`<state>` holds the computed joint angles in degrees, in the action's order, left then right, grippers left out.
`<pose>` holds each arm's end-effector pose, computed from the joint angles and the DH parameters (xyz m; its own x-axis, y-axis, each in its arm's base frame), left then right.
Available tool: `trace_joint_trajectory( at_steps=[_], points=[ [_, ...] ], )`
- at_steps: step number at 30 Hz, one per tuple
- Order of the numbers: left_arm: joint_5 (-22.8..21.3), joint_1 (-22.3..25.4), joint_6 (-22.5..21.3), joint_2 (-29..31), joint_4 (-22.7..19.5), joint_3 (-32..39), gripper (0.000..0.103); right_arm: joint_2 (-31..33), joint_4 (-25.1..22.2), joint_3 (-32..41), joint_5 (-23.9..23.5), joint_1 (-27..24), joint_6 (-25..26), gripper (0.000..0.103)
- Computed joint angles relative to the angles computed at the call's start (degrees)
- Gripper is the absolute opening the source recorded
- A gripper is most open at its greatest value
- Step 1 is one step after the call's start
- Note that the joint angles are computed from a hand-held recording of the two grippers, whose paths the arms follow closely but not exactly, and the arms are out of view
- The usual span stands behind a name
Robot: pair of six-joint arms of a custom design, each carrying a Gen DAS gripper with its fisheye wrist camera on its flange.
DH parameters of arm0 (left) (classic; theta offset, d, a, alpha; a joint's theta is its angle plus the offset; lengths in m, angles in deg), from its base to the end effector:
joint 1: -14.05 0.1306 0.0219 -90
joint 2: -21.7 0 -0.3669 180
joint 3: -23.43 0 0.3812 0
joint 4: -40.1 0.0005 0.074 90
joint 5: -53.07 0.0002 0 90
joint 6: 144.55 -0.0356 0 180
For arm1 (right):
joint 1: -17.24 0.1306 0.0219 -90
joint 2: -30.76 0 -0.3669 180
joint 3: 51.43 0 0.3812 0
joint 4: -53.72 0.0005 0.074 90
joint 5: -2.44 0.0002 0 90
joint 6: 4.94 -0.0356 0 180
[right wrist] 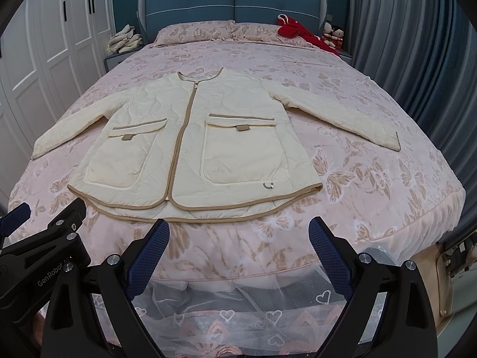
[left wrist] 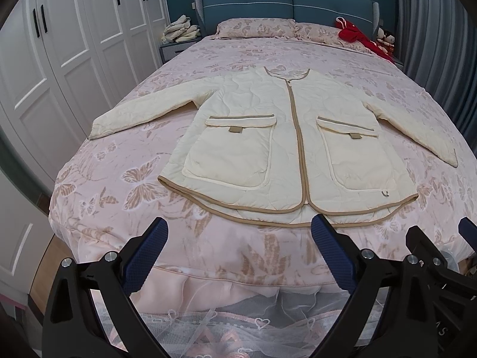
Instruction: Fold large clothes
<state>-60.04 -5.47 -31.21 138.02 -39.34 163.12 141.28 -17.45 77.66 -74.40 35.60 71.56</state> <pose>0.5643 -0.1858 0.5220 -0.7580 -0.1179 -0.6415 -0.2173 0.9730 0.0779 0.5510 0.1738 0.5092 -0.7741 -0.0174 -0.6328 0.0054 0.9994 -0.0341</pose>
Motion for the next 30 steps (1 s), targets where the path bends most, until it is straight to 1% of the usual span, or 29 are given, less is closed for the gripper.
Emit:
trace_joint_trajectory(
  at_steps=[1,6,7,8,9,11,12,15,16,20,24,30],
  points=[
    [0.0,-0.1,0.1,-0.2,0.6,-0.7,0.094,-0.1,0.2,-0.3,0.0,0.0,0.0,0.093],
    [0.1,0.1,-0.1,0.4,-1.0,1.4,0.094,-0.2,0.3,-0.4,0.0,0.1,-0.1,0.093],
    [0.1,0.1,-0.1,0.7,-1.4,2.1,0.094,0.2,-0.3,0.6,0.0,-0.1,0.1,0.093],
    [0.1,0.1,-0.2,0.6,-1.2,2.1,0.094,0.1,-0.2,0.4,0.0,-0.1,0.1,0.093],
    [0.0,0.0,0.1,-0.2,0.6,-0.8,0.094,0.2,-0.5,0.7,-0.1,-0.1,0.1,0.093],
    [0.0,0.0,0.1,-0.3,0.3,-0.5,0.094,0.1,-0.2,0.5,0.0,0.0,0.0,0.093],
    [0.0,0.0,0.1,-0.4,0.9,-1.1,0.094,0.1,-0.3,0.6,0.0,0.0,0.0,0.093],
    [0.1,0.1,0.0,-0.3,0.2,-0.3,0.094,0.1,-0.2,0.4,0.1,0.0,0.1,0.093],
    [-0.1,-0.1,0.1,-0.4,0.9,-1.2,0.094,0.2,-0.4,0.7,0.1,0.0,0.1,0.093],
    [0.2,0.4,-0.1,-0.5,0.0,-0.1,0.093,0.3,-0.4,0.9,0.2,0.1,0.0,0.093],
    [0.1,0.5,-0.1,-0.5,-0.3,0.3,0.093,1.5,-1.7,3.4,0.2,0.2,0.0,0.093],
    [0.2,0.6,-0.2,-0.4,-0.4,0.5,0.093,1.2,-1.6,3.0,0.3,0.2,-0.1,0.093]
  ],
)
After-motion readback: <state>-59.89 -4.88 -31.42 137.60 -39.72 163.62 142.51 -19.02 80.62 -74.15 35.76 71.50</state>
